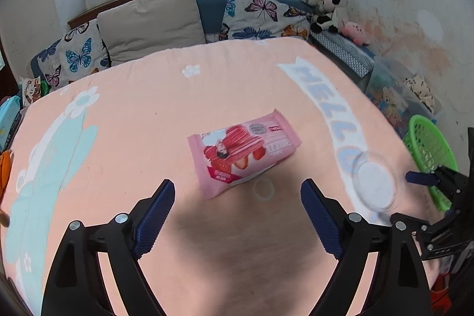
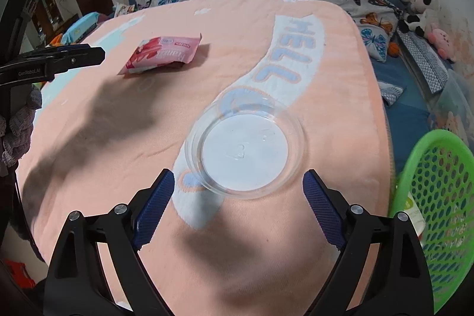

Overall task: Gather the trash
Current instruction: 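Move both grippers back over the clear bowl and pink wrapper, then grasp the clear bowl rim with the right gripper while the left gripper grasps the pink wrapper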

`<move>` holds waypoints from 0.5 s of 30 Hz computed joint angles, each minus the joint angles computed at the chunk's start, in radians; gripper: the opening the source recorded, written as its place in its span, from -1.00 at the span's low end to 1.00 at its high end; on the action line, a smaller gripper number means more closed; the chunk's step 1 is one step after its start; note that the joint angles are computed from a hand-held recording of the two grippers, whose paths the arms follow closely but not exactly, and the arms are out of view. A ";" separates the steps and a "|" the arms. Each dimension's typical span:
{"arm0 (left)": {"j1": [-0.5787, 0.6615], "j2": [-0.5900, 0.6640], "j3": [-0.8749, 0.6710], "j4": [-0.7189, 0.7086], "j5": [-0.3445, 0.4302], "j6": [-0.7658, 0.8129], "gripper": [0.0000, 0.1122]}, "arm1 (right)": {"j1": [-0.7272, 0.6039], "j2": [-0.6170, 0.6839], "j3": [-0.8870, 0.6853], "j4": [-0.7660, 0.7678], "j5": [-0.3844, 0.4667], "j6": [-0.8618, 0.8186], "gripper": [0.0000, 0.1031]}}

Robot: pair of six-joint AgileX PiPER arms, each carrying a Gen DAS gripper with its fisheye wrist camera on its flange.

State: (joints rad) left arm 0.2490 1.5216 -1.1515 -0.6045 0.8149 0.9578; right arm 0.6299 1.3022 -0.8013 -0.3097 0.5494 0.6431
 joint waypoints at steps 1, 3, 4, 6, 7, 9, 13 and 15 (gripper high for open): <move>0.001 0.011 -0.006 0.002 -0.001 -0.003 0.52 | -0.003 0.008 -0.004 0.003 -0.002 -0.005 0.71; 0.004 0.042 -0.029 0.001 0.000 -0.012 0.53 | -0.011 0.023 -0.011 0.011 -0.007 -0.017 0.71; 0.000 0.044 -0.027 0.004 -0.005 -0.020 0.53 | -0.010 0.027 -0.013 0.005 -0.009 -0.010 0.71; -0.003 0.072 -0.049 0.007 -0.009 -0.037 0.53 | -0.014 0.042 -0.019 0.013 -0.015 -0.023 0.71; 0.001 0.095 -0.071 0.001 0.003 -0.044 0.53 | -0.013 0.050 -0.024 0.005 -0.014 -0.016 0.71; 0.003 0.130 -0.105 -0.005 0.013 -0.069 0.53 | -0.015 0.056 -0.027 0.006 -0.018 -0.021 0.71; 0.011 0.190 -0.166 -0.031 0.049 -0.108 0.49 | -0.025 0.067 -0.035 0.011 -0.024 -0.027 0.71; 0.013 0.222 -0.195 -0.039 0.062 -0.129 0.42 | -0.031 0.076 -0.041 0.016 -0.027 -0.034 0.71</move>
